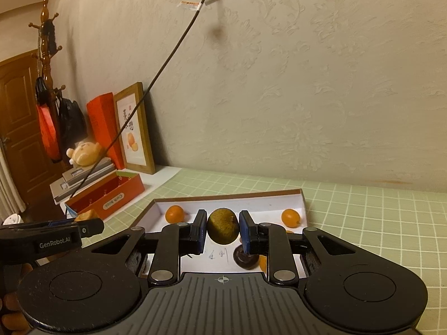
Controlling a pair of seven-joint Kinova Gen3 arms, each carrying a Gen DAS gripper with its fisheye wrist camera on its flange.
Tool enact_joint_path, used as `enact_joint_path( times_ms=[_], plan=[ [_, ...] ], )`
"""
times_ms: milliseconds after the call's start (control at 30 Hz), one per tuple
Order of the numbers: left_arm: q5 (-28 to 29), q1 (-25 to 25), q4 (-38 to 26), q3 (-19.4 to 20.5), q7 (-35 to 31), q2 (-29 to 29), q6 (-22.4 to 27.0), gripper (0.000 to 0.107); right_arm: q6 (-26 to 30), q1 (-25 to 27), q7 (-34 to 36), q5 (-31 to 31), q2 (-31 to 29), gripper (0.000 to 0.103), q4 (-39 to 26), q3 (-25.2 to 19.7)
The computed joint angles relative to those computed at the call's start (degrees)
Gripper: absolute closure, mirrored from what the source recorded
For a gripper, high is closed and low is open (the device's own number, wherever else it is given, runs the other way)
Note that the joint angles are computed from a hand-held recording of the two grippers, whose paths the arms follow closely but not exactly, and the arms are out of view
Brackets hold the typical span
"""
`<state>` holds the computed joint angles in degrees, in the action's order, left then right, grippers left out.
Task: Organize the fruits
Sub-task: 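Carry the cut fruit and the greenish fruit over the cardboard box, then open both grippers releasing the two fruits into the box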
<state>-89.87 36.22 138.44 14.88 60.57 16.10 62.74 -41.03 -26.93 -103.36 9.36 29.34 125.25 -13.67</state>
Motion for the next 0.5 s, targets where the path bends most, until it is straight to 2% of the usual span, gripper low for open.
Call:
enact_joint_path(
  times_ms=[500],
  plan=[
    [-5.28,-5.02,-1.02,-1.33,0.91,1.89,-3.94,0.081,3.92,-0.4,0.18,-0.46,2.89,0.078,-5.65,0.36]
  ],
)
